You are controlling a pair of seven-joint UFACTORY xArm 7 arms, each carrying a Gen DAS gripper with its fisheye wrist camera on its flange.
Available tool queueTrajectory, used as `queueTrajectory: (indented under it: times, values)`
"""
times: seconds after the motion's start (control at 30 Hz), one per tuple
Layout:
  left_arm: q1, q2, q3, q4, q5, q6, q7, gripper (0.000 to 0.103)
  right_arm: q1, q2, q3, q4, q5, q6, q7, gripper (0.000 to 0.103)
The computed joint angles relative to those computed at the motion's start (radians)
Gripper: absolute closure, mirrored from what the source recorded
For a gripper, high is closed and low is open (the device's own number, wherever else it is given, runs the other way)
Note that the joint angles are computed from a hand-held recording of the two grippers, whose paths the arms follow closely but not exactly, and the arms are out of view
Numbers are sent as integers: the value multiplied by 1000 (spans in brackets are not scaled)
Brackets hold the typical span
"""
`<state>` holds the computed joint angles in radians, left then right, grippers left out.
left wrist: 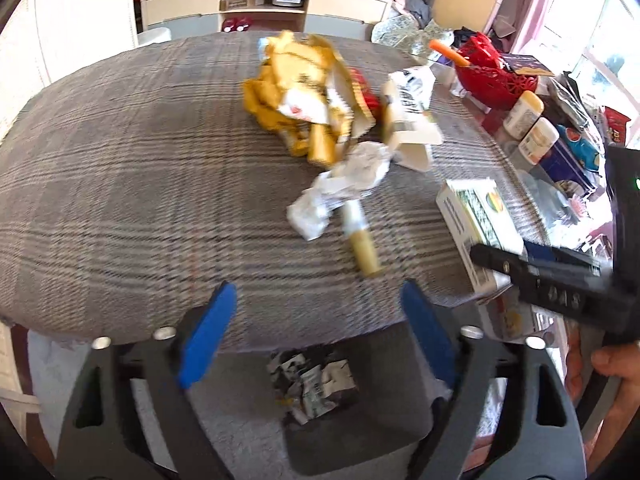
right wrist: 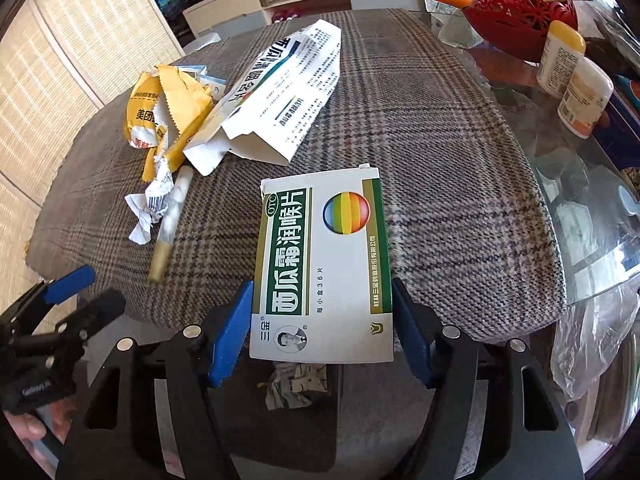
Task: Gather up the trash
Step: 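Grasp the white-green medicine box with the right gripper while the left approaches a tube, then grasp the white tube with the left gripper, carry both items down to the bin and release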
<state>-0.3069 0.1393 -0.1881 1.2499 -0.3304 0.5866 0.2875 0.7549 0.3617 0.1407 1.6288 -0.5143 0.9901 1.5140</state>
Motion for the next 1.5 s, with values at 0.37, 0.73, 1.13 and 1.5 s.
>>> queueTrajectory:
  times: [0.37,0.73,1.13,1.5]
  values:
    - [-71,99,-9,79,149,-30,-112,78,-10,-76,37,-104,-46,10,32,35]
    - [-81,102,-9,80,241,-31,-141,93,1,-75,38,-102,-62,20,59,36]
    - [-44,-72,-16,-101,80,24,29,93,26,-41,42,-64,-24,4,44,36]
    - [-58,-265,25,-320,30,-1,79,93,100,-18,52,-33,-32,21,74,36]
